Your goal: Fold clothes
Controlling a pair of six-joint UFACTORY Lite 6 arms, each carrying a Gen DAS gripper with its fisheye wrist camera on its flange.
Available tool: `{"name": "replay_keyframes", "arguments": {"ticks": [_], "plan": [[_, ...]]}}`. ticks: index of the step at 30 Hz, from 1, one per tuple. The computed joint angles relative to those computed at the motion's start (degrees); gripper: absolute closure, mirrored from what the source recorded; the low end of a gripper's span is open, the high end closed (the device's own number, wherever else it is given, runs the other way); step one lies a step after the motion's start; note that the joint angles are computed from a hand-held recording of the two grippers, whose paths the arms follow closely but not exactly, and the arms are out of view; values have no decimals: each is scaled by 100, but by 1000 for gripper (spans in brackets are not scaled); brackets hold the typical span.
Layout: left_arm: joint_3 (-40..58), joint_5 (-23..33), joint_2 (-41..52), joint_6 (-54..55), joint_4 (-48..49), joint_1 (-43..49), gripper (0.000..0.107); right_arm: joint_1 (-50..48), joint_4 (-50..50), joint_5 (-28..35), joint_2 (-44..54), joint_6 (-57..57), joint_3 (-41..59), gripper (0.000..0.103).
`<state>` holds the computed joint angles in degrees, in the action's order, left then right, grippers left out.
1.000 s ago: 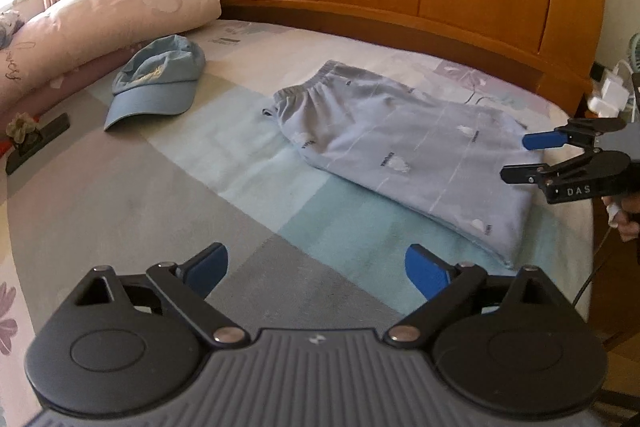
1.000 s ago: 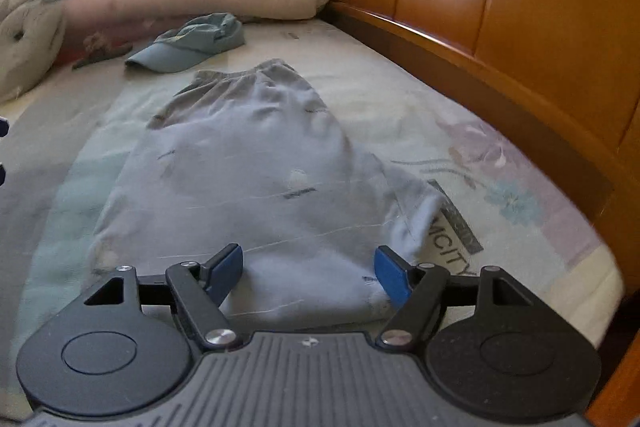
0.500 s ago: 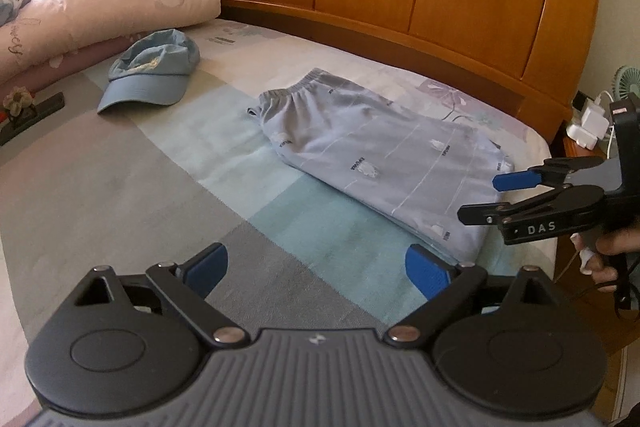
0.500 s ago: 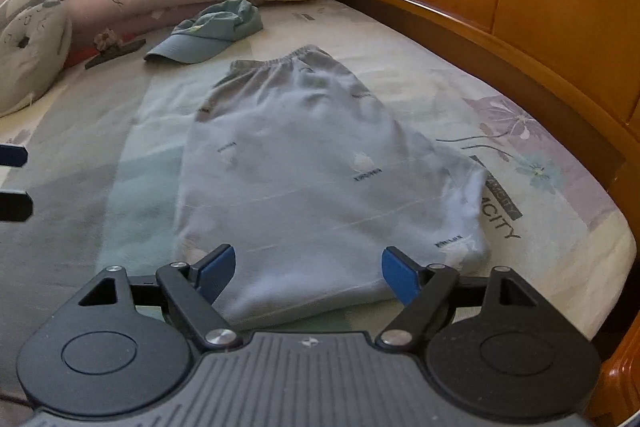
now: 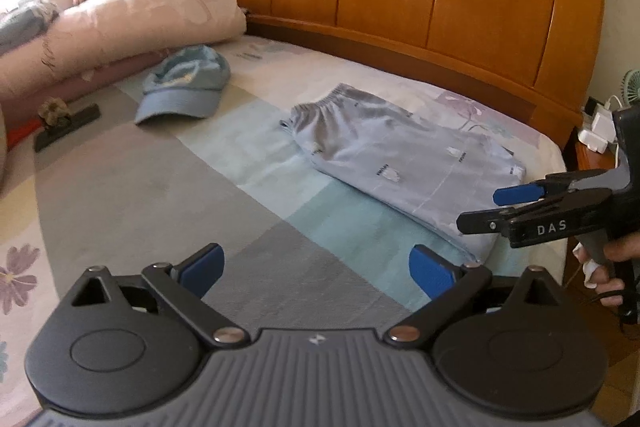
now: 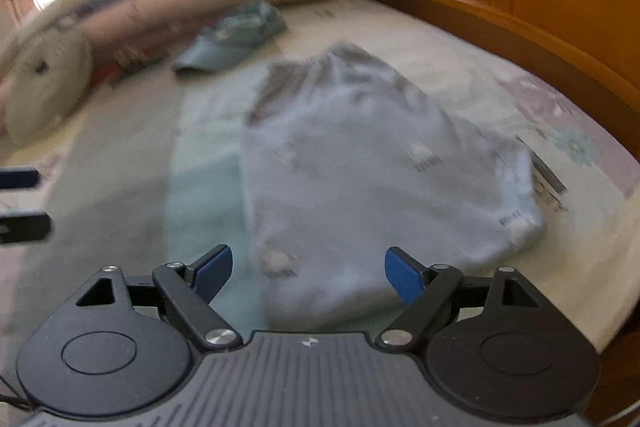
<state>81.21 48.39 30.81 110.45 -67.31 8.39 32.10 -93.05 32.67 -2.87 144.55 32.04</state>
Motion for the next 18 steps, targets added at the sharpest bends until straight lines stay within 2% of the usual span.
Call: {"name": "replay_keyframes", "arguments": {"ticks": [3, 6, 10, 14, 18], "plan": [[-220, -5, -140, 429, -303, 102, 8, -145, -835, -376, 283, 820, 60, 13], [-332, 48, -253, 585, -384, 185, 7, -157, -710, -595, 518, 733, 240, 13], [-49, 210, -133, 239, 52, 228, 7, -85, -830, -486, 454, 801, 363, 12], [112, 270, -32, -98, 234, 286, 7, -223, -1485, -831, 847, 1351, 641, 10], [236, 351, 33, -241, 370, 375, 7, -178, -1421, -907, 896, 1563, 646, 10]]}}
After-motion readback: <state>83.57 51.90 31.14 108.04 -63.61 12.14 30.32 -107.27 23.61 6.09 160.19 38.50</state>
